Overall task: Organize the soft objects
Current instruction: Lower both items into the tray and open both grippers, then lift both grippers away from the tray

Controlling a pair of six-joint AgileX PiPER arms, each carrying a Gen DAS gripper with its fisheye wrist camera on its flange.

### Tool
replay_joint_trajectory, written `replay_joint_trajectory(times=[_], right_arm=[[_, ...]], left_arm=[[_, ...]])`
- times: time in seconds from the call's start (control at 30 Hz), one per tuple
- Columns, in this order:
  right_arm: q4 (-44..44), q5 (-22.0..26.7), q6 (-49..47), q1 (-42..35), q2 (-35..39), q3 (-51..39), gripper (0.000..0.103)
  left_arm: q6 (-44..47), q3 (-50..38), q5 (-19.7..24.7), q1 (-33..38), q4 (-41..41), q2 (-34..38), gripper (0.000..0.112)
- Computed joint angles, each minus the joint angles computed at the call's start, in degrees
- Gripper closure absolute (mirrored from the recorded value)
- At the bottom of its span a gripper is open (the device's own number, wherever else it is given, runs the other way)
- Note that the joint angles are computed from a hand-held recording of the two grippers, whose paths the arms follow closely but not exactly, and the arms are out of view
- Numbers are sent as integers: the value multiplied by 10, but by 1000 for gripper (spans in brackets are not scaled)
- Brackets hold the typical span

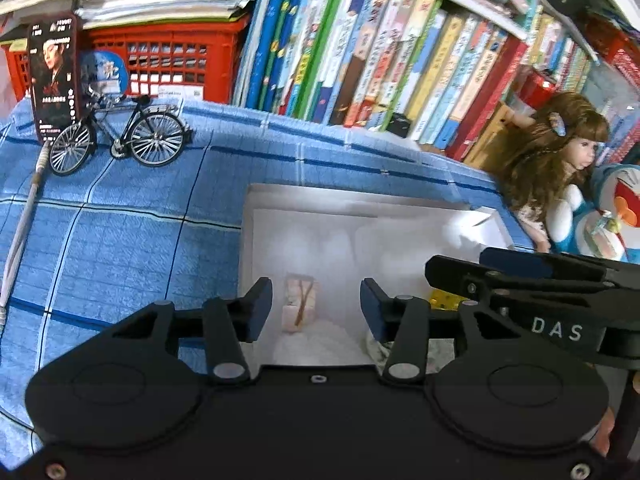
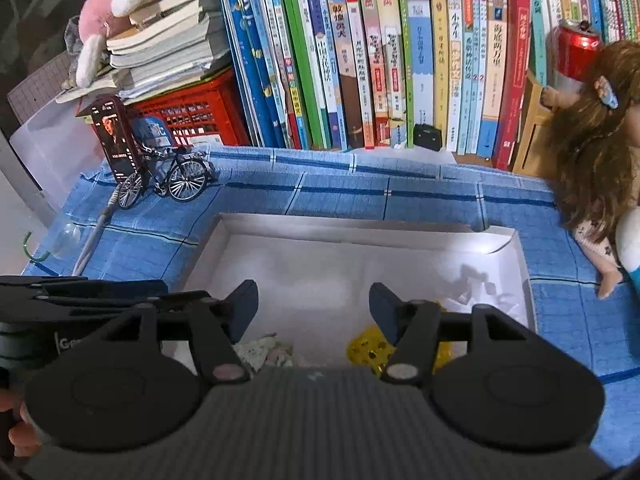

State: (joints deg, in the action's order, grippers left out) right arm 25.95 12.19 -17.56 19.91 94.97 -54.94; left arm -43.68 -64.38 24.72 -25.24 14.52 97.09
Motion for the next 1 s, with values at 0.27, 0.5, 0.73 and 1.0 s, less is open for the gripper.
replay_joint_trajectory(times=[0.27,0.5,0.73,1.0], right_arm=[[73,-29,-99,-5,-97,79,27],[241,-31,-299,-32,-210,163,25],[396,1,-488,-90,-338,254,24],[468,116,-630,-241,-504,356,21]], left_arm=[[-90,49,-4,-56,95,-78,61],[-249,107,15,-142,262,-160,58],[-482,173,96,-288,475,-225,55],[-660,219,242,-483,599,-222,48]])
